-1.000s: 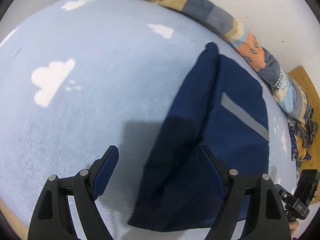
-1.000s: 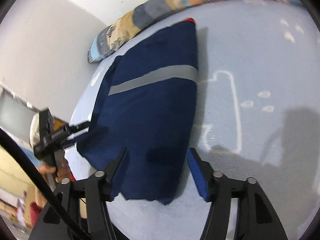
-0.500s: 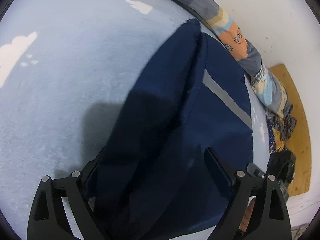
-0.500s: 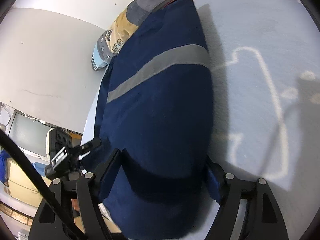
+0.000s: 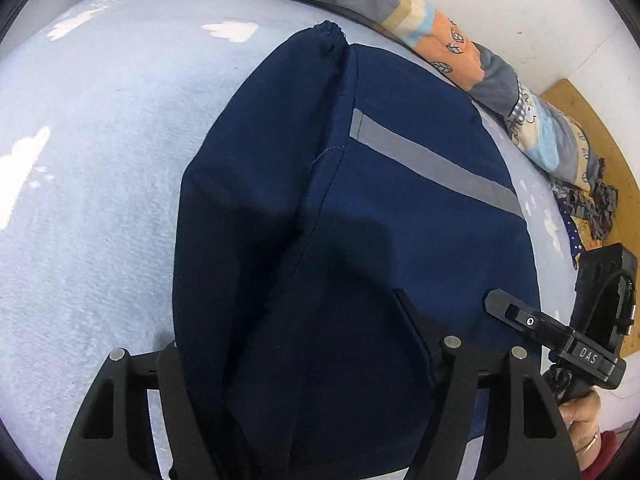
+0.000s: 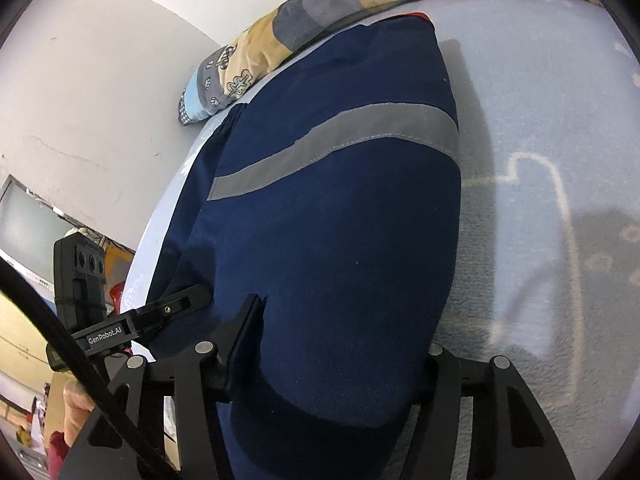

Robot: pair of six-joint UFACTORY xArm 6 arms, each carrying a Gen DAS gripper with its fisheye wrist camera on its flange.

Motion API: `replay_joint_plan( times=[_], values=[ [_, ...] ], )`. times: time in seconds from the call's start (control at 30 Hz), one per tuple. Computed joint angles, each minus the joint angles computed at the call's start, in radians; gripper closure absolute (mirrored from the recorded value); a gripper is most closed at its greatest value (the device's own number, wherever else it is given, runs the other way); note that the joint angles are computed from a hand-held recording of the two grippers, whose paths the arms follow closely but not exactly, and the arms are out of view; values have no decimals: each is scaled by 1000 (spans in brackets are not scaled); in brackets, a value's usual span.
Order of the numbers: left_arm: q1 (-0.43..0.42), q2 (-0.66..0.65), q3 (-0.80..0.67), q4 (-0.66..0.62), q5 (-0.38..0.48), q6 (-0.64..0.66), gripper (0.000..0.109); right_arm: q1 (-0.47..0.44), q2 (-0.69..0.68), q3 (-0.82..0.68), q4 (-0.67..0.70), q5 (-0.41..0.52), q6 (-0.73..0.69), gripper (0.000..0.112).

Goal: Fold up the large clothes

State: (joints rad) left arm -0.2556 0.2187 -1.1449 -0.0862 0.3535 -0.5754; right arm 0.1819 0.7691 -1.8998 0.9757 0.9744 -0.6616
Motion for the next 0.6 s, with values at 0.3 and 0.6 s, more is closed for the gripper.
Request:
replay_joint_plan(
  times=[0.3,0.6],
  values=[
    [-12,2,-30,351,74,-312,26,7,6,-4,-34,3,41,38],
    [-94,51,-190,729,342,-500,22,10,-17,-4,-134,2,81,33]
  ],
)
